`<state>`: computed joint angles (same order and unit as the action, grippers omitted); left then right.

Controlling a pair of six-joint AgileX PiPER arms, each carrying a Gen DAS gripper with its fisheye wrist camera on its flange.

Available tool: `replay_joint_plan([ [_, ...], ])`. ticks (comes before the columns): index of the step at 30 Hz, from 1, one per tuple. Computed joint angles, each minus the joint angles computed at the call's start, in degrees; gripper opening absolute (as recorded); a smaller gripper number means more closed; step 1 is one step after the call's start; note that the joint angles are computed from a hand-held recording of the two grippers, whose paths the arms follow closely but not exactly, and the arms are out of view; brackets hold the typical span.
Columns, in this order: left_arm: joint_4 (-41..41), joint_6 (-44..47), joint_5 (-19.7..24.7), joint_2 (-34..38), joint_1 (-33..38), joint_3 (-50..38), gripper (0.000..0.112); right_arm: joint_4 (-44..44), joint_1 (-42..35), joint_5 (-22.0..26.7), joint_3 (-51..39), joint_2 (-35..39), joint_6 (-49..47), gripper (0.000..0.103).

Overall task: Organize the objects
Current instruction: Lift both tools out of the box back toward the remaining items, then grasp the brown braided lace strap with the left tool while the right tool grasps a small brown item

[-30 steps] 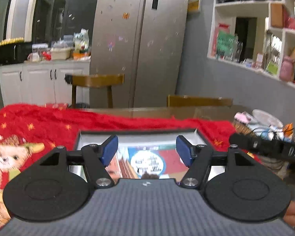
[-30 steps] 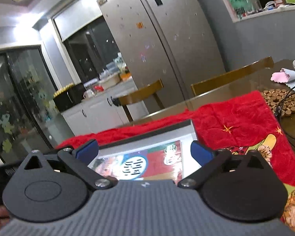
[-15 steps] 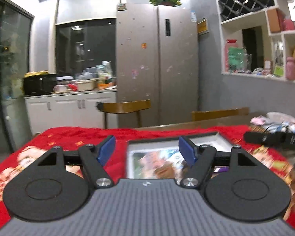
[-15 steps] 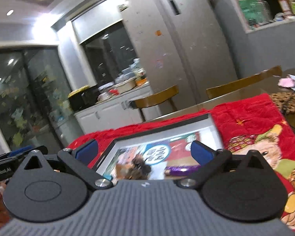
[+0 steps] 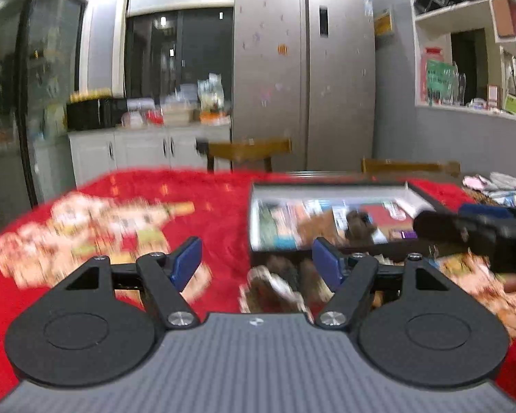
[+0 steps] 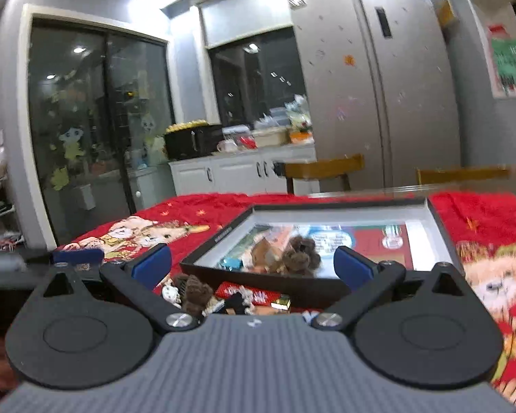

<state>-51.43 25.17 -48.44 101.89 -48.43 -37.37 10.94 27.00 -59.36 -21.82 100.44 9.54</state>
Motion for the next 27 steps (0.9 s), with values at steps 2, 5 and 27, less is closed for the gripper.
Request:
replay_joint_plan([
  [2, -3.01, 2.12, 0.68, 1.79, -0.47, -1.59, 0.076, -9.22, -4.65, 0.48, 0.08, 1.1, 6.96, 0.103],
  [5, -7.66, 4.78, 1.83, 3.26, -0.89, -3.24, 0.076, -14.13, -6.9, 1.28, -0.37, 2.88, 10.1, 0.095],
  [27, -18.46, 18.49, 19.57, 7.41, 8.17, -14.02, 0.044, -31.65, -11.62, 12.04, -7.44, 5.62, 20.34, 0.059],
])
